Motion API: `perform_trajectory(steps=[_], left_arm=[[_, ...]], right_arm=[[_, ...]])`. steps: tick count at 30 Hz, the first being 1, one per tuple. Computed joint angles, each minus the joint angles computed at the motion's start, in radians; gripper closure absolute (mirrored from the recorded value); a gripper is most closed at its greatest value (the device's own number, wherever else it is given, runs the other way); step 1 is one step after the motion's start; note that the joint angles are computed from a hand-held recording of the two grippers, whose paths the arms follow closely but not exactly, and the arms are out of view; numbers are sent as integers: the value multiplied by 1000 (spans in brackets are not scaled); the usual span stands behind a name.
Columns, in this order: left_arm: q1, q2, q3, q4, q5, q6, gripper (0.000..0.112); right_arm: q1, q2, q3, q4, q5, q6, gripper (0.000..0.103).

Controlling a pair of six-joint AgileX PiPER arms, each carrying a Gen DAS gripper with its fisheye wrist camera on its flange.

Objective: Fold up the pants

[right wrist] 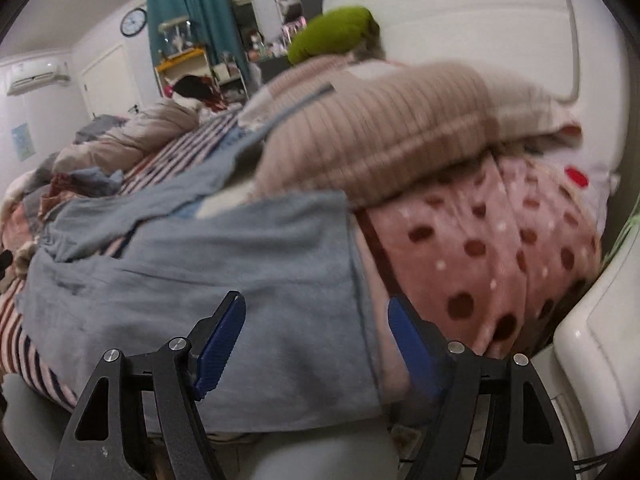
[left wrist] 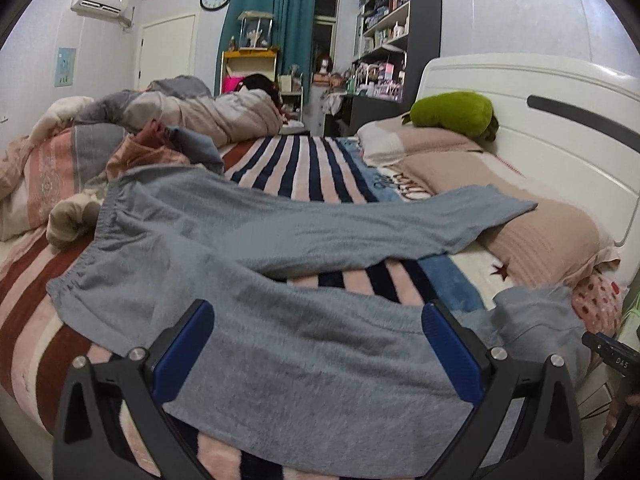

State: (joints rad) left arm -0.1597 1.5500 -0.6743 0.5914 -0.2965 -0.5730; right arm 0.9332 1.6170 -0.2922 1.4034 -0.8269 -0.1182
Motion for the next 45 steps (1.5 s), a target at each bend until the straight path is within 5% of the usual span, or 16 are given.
perform_trajectory(steps=[3,5,7,8,10,16,20,23,26,27,28,29,34,40,45], left_arm=[[-1,25,-13,-23,20,34,10],[2,30,-15,-73,30,86,10],[10,33,-18,-70,32,81,10],[18,35,-19,-55,28,67,10],[32,31,-17,-22,17,41,10],[68,11,-9,46,-12,1,10],[86,15,-17,32,-8,15,10],[113,34,-33,21,14,14,10],[159,53,-60,111,41,-86,10],[178,58,-66,156,45,-128,10],[196,60,-71,190,48,-159,10],[210,63,-69,193,42,-156,10],[284,82,-66,342,6,-278,10],[372,126,-80,677,-86,-614,10],[441,164,-92,844,-180,-778,10]], right_arm=[[-79,49,17,-142,51,86,33],[-58,75,-13,-62,35,-3,42],[-47,77,-27,-25,15,-58,93],[-45,64,-23,-38,14,-54,100],[-46,53,-36,-45,17,-82,101],[-12,-50,-67,205,-156,-446,102],[-155,-144,-74,230,-145,-653,102],[-282,-145,-89,188,-35,-708,102],[-312,-118,-94,190,14,-694,89],[-304,-117,-94,201,9,-684,60],[-284,-125,-87,216,-10,-664,36],[-230,-148,-62,227,-58,-603,34],[-9,-289,20,273,-70,-414,37],[4,-185,84,-187,144,186,52],[-88,21,81,-587,59,653,51]])
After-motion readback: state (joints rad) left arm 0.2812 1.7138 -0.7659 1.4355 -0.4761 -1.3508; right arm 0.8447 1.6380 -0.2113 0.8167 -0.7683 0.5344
